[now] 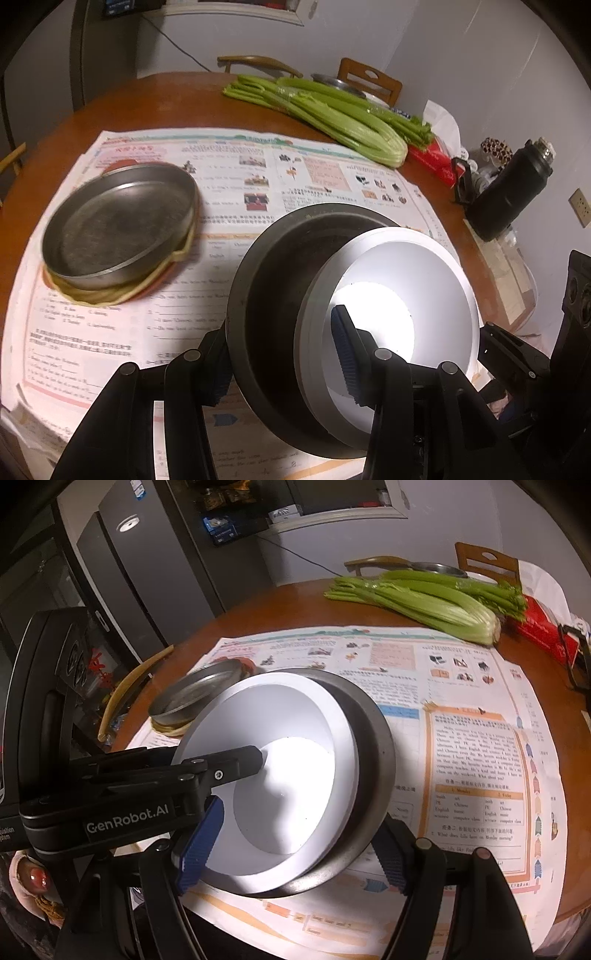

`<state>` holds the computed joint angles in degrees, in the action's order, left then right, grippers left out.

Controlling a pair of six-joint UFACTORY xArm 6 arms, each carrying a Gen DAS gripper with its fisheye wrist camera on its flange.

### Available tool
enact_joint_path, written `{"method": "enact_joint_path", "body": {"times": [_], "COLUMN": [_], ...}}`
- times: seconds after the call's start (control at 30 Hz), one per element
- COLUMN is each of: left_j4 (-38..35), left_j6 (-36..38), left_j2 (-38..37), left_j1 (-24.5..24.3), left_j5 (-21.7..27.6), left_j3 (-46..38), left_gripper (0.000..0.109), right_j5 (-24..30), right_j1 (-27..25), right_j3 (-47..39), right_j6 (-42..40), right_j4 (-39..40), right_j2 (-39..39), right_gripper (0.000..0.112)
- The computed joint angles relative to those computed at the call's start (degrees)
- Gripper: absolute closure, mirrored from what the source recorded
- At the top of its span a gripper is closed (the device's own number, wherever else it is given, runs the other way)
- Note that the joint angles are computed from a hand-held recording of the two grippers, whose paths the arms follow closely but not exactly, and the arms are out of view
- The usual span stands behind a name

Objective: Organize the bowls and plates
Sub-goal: 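Move the left gripper to the dark pan's rim and grasp it, then carry the dark pan with nested bowls onto the plate stack with the left gripper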

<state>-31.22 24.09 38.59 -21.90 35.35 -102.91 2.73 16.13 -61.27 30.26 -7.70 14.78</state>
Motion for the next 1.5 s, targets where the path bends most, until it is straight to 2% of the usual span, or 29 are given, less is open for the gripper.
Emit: {"method": "enact_joint_path", "body": {"times": [0.2, 0.53, 1.0, 1.17, 1.5], "left_j4": [-1.6, -4.4, -4.5, -3.6, -1.0], "left_j6": [2.1, 4.3, 4.0, 3.4, -0.5], "left_j2": [-2.7, -3.7, -1.6, -0.1, 7.3], "left_j1": [0.8, 2.5, 6.2, 7.6, 10.8], "left_j5": [-1.8, -1.8, -0.4, 0.2, 4.3], "left_j3": [2.6, 2.3, -3.5, -6.3, -18.5], "left_gripper": [0.058, 0.057, 0.057, 0.057, 0.057], "right_j5": [1.3, 4.8, 9.4, 12.6, 19.7], "right_j1": [0.2, 1.3, 3.4, 4.3, 6.0], "right_j3": [-2.4, -7.7, -20.6, -27.2, -44.0], "right_j6": [6.8, 10.7, 5.7, 3.4, -2.9], "right_j4": [-7.8, -12.8, -10.6, -9.5, -6.2], "right_j2": [0.0, 1.5, 8.3, 12.1, 22.0], "right_gripper": [0.035, 0.035, 0.035, 0.035, 0.035]}}
